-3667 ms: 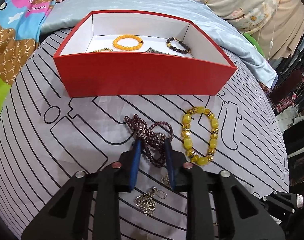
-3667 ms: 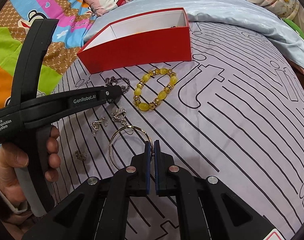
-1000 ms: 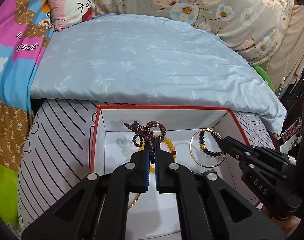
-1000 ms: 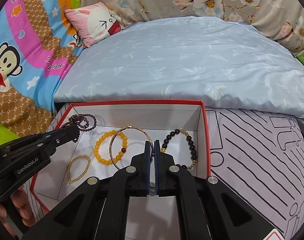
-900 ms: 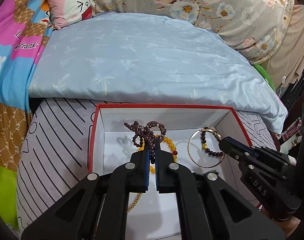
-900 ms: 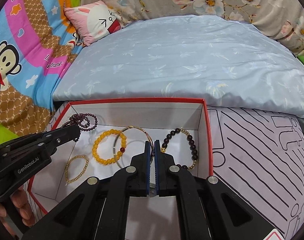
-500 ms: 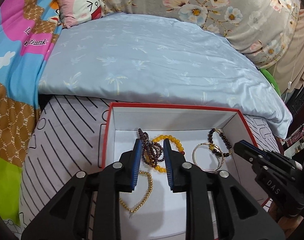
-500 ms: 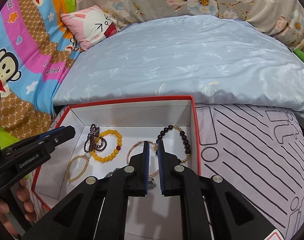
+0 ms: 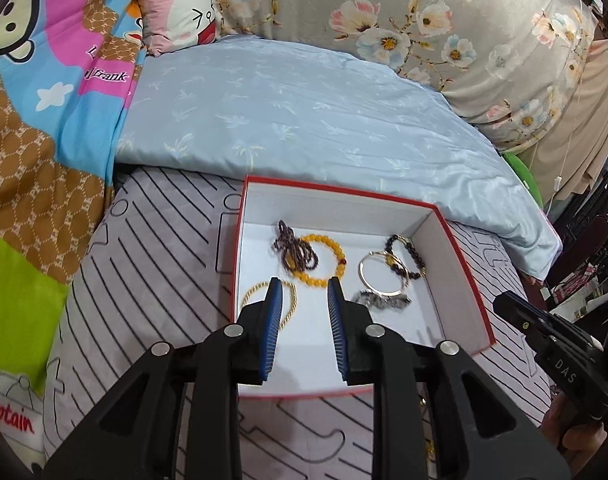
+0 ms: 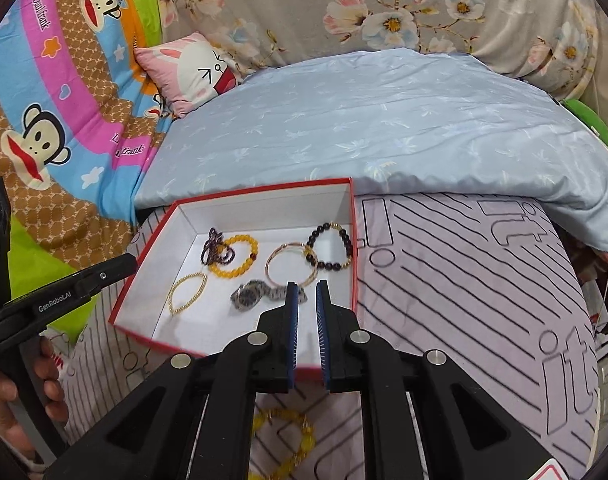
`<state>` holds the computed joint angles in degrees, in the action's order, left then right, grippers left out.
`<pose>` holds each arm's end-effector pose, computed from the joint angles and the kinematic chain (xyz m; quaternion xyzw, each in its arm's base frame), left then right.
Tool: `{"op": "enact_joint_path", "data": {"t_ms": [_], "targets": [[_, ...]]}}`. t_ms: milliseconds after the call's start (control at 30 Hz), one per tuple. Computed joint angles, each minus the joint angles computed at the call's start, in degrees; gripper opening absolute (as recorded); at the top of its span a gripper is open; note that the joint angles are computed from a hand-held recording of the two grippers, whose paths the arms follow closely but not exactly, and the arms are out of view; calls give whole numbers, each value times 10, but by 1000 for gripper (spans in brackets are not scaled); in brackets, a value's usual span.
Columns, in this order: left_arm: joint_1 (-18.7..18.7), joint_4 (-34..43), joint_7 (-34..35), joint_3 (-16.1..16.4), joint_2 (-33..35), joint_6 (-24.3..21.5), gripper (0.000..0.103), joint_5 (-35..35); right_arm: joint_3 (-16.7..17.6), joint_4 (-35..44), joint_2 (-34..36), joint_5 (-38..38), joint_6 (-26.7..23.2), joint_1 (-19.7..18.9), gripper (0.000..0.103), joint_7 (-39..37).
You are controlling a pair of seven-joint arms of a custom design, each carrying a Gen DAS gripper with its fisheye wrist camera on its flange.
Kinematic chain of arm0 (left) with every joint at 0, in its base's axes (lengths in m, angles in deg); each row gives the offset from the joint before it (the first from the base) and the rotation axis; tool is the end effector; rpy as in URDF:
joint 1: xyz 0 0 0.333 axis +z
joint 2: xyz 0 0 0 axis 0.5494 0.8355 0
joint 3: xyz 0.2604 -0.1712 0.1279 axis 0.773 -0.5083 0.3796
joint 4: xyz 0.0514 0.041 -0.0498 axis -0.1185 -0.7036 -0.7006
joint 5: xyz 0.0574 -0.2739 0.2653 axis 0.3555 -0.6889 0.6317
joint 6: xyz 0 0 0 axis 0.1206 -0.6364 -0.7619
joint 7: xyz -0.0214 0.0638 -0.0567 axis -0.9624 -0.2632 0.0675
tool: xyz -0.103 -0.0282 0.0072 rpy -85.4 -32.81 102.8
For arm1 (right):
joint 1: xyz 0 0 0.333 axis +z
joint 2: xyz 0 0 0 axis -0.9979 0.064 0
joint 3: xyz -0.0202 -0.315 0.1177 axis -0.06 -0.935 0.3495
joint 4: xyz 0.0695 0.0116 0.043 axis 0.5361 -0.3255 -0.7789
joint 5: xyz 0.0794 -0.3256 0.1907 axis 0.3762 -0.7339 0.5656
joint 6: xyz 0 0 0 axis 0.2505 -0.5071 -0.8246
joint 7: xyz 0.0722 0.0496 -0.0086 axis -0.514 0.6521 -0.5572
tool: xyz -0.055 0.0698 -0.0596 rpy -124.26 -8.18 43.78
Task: Organize jewelry
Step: 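Withdraw both tools from the box toward the yellow bead bracelet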
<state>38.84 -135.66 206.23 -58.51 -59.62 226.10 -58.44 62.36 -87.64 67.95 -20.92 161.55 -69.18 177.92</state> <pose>0.6345 -0.0324 0.5292 -0.5458 0.7457 -0.3734 0.0812 0.5233 0.2457 0.5356 -0.5466 0.7460 -0.2371 0.2973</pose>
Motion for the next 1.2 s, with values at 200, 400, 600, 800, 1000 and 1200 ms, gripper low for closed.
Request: {"op": "enact_joint_path", "data": {"t_ms": [200,400,600,800,1000,1200], "targets": [[-3,-57,25,14,-55,-16,22,-24,23,-38,-39,11,-18,6,11,7],[-22,-114,46,41,-105,-32,33,-30,49,-73,-70,31,-28,6,11,14],[-40,-169,55,64,-144,-49,34,-15,70,-112,-94,63,-33,6,20,27],[-50,-217,60,81,-174,-66,34,11,86,-147,-112,95,-30,8,20,33],[-58,-261,62,94,-204,-85,34,38,97,-165,-118,119,-31,10,20,30],[-68,-278,58,98,-208,-86,34,52,94,-161,-101,126,-18,8,20,24]]}}
